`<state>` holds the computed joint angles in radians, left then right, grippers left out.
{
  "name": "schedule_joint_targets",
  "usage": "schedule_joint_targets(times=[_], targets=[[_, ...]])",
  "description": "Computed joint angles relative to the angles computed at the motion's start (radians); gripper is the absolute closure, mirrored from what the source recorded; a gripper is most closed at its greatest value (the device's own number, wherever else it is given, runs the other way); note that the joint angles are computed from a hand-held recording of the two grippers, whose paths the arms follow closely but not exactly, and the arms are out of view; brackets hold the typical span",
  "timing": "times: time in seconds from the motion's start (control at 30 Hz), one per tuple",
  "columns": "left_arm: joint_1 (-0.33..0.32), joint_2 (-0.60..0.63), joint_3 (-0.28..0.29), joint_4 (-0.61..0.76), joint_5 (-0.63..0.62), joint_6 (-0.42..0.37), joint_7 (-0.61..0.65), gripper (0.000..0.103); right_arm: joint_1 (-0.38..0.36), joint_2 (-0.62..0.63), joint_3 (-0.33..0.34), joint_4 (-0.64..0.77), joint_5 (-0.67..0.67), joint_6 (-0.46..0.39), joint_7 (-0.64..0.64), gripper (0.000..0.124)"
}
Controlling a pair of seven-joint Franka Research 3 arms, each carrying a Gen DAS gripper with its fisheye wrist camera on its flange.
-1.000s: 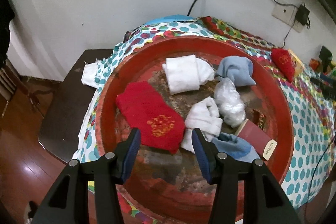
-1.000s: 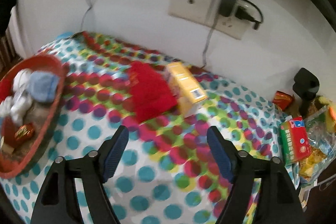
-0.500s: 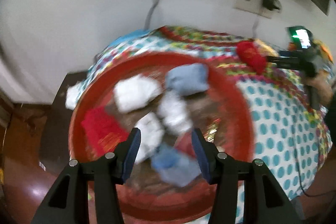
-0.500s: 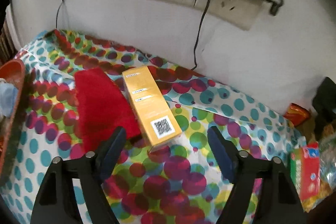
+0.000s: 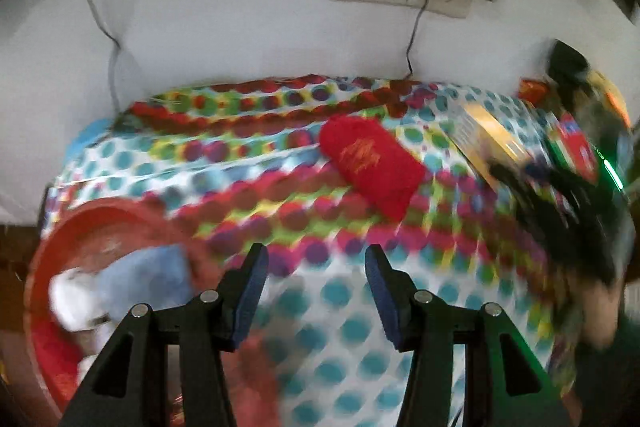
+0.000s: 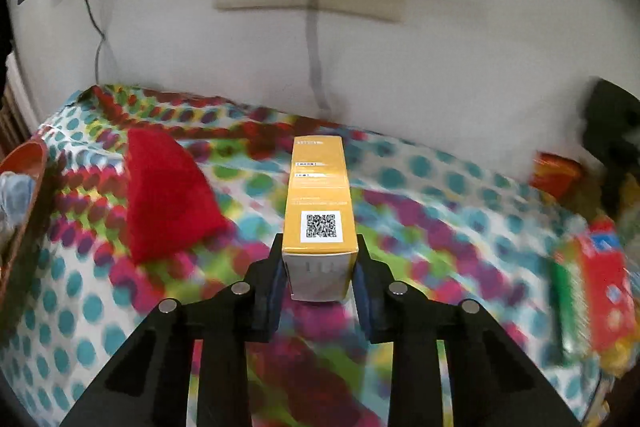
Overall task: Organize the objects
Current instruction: 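Move the right tool to the yellow box while the left reaches the red sock, then grasp the red sock with the left tool while the right grasps the yellow box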
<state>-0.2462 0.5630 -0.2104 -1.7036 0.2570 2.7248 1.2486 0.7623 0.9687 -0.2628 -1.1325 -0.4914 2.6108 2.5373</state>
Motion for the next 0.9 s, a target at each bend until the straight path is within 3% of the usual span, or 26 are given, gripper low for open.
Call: schedule_joint_targets(times=[0.13, 0.23, 0.33, 0.5, 0.6, 0.67, 0.7, 0.8, 0.87, 0.9], targets=[[-0.032, 0.154, -0.008, 0.217, -0.057, -0.059, -0.087, 0.051, 0.05, -0.126, -0.056, -0.232, -0.062, 0.111, 0.107, 0.096], [-0.096, 0.247, 0.04, 0.368, -0.036, -0.091, -0.178, 0.051, 0.064, -0.15, -0.068, -0.292, -0.093, 0.149, 0.139, 0.096], [-0.126, 0.324, 0.055, 0.482, -0.017, -0.116, -0.218, 0.051, 0.058, -0.149, -0.064, -0.307, -0.09, 0.179, 0.143, 0.096], [-0.194, 0.393, 0.136, 0.576, 0.062, -0.16, -0.354, 0.051, 0.01, -0.136, -0.004, -0.28, -0.021, 0.178, 0.057, 0.095], [-0.188, 0.448, 0.121, 0.636, 0.069, -0.191, -0.367, 0.051, -0.019, -0.12, 0.036, -0.252, 0.035, 0.157, -0.016, 0.093], [-0.221, 0.457, 0.167, 0.635, 0.117, -0.169, -0.429, 0.041, -0.009, -0.121, 0.022, -0.261, 0.051, 0.174, -0.018, 0.093], [-0.233, 0.477, 0.179, 0.667, 0.104, -0.195, -0.416, 0.034, -0.008, -0.122, 0.02, -0.265, 0.06, 0.18, -0.023, 0.093], [-0.265, 0.481, 0.226, 0.646, 0.21, -0.143, -0.505, 0.02, 0.003, -0.118, 0.01, -0.263, 0.078, 0.177, -0.043, 0.089], [-0.266, 0.454, 0.25, 0.567, 0.245, -0.039, -0.594, 0.019, 0.019, -0.104, -0.002, -0.234, 0.077, 0.137, -0.058, 0.086], [-0.277, 0.452, 0.268, 0.556, 0.272, -0.023, -0.619, 0.018, 0.029, -0.1, -0.012, -0.224, 0.07, 0.119, -0.054, 0.084]])
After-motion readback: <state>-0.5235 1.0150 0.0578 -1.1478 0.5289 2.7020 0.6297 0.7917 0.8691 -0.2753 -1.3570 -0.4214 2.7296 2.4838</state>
